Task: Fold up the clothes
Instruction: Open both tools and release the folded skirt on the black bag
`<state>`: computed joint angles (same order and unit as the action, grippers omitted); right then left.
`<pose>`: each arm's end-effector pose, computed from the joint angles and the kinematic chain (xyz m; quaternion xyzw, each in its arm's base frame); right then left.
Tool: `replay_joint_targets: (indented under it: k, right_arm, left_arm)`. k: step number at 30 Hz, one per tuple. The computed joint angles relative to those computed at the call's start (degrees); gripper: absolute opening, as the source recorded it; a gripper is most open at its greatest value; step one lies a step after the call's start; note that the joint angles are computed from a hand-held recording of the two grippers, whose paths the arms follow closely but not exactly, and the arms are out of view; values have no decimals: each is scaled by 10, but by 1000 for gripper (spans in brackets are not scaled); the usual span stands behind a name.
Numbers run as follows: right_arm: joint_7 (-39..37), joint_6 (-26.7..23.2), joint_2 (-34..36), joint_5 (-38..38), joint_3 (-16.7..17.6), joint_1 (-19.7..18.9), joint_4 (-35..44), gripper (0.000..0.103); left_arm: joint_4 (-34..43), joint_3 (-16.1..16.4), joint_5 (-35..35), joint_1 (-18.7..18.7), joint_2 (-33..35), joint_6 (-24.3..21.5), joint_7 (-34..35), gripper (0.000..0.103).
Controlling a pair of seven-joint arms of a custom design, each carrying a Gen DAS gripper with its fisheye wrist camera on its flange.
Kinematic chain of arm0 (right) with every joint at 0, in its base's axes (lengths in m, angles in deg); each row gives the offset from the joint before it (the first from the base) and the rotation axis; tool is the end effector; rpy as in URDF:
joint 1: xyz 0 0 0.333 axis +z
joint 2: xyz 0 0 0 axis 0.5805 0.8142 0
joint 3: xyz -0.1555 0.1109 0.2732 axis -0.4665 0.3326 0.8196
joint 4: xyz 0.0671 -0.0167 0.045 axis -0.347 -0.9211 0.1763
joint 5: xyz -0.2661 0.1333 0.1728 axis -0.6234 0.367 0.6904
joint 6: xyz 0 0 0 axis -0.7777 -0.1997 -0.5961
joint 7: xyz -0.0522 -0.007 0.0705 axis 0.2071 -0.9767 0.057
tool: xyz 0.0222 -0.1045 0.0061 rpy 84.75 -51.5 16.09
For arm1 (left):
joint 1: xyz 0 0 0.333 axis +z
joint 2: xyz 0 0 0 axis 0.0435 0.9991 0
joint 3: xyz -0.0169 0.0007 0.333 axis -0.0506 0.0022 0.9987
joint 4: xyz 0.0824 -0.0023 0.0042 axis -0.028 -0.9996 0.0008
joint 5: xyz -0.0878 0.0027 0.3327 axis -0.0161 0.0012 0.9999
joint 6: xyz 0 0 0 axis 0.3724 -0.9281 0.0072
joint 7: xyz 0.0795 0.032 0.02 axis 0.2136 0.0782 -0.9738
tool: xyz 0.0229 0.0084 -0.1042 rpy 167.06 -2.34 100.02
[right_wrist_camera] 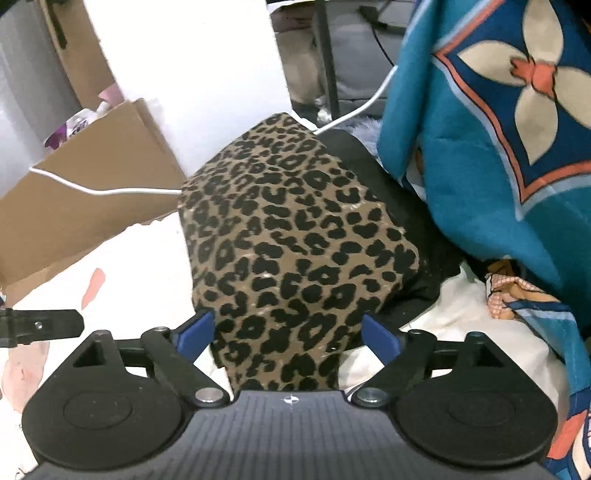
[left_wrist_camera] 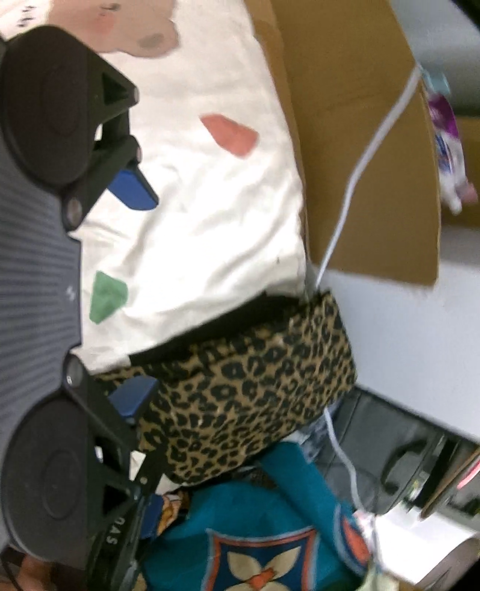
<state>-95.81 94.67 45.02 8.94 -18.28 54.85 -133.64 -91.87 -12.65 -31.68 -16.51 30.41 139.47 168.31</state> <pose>0.5132 0.2152 0.4121 -0.4842 0.8019 -0.2342 0.2600 0.6028 -0.3242 0.4443 -0.5351 0.7972 -0.2748 0.0520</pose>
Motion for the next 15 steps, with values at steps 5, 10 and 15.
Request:
replay_joint_targets:
  k: [5,10,15]
  right_arm:
    - [-39,-28,0,47,13,7,24,92]
    - [-70,-58,-10,72,20,21,48,92]
    - [-80,-77,-29,62,29,31,60,94]
  left_arm:
    - [-24,28,4,-1,-34,-35,-84,100]
    - [-58,31,37,1,-73,-19,-141,100]
    - [-34,-7,-17,35,-78,-52,-76,100]
